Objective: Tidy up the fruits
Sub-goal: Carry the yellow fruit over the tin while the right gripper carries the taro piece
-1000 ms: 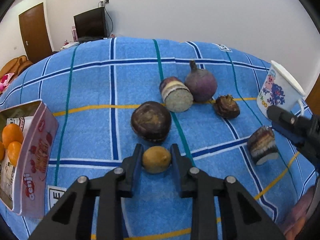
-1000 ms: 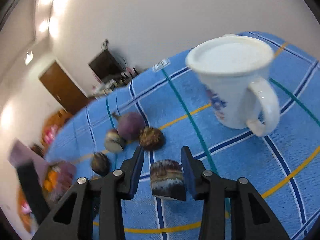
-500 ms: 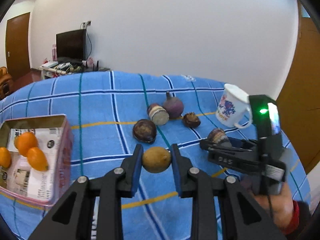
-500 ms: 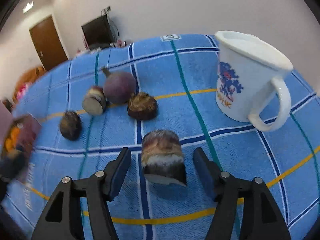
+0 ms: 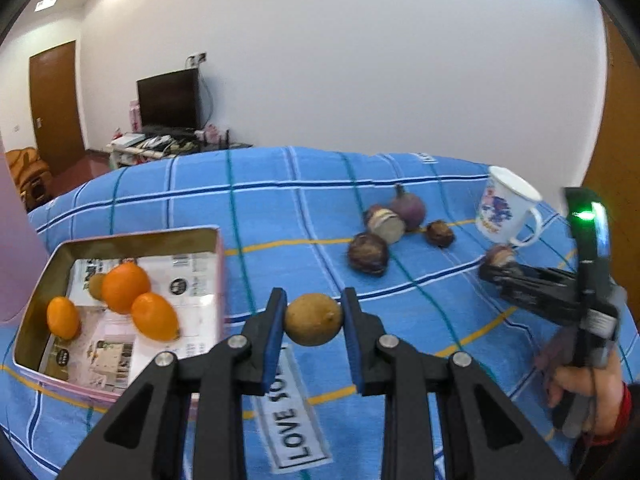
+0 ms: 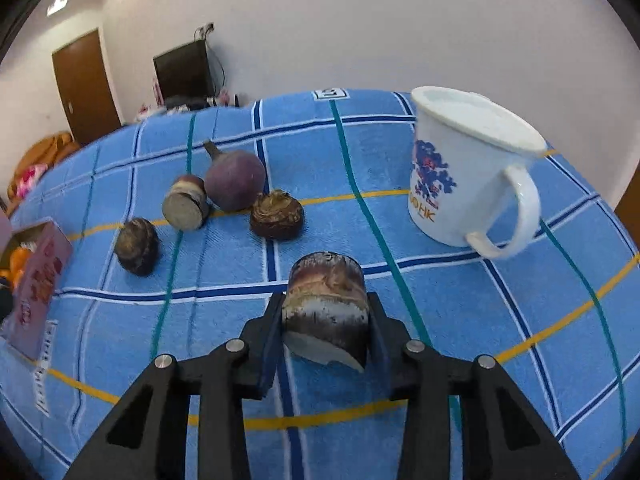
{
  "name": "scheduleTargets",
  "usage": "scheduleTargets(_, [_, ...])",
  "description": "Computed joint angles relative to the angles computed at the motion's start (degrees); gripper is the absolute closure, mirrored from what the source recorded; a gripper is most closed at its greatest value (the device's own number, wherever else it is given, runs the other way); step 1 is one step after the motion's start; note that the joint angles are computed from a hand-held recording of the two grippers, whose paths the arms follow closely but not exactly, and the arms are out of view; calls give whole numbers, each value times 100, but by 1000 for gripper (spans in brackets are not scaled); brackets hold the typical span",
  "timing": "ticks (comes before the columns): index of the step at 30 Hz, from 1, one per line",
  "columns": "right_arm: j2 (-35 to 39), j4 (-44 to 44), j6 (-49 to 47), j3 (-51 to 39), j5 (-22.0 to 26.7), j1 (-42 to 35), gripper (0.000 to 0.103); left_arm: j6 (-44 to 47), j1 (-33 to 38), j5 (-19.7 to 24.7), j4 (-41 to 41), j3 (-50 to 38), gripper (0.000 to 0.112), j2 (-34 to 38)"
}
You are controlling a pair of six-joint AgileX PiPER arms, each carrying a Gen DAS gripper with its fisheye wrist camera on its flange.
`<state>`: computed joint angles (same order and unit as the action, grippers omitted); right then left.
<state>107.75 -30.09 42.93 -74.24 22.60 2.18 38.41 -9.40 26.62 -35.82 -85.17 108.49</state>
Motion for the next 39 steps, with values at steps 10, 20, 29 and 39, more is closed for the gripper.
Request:
scheduleTargets(10, [-536, -802, 1242, 79, -35, 850, 63, 176, 384, -395, 87, -109, 83, 49])
scheduleTargets(20, [212, -733, 1406, -1154, 140, 1782, 63, 301, 1065, -509, 130, -515, 83, 272])
scheduleTargets(29, [1147, -151, 865, -2686, 381, 2407, 63, -141, 1627, -393, 375, -1025, 83, 609])
scheduleTargets(39, [2703, 565, 339, -5206, 1322, 2662, 62, -1399, 1596, -71, 1605, -1608, 83, 1062])
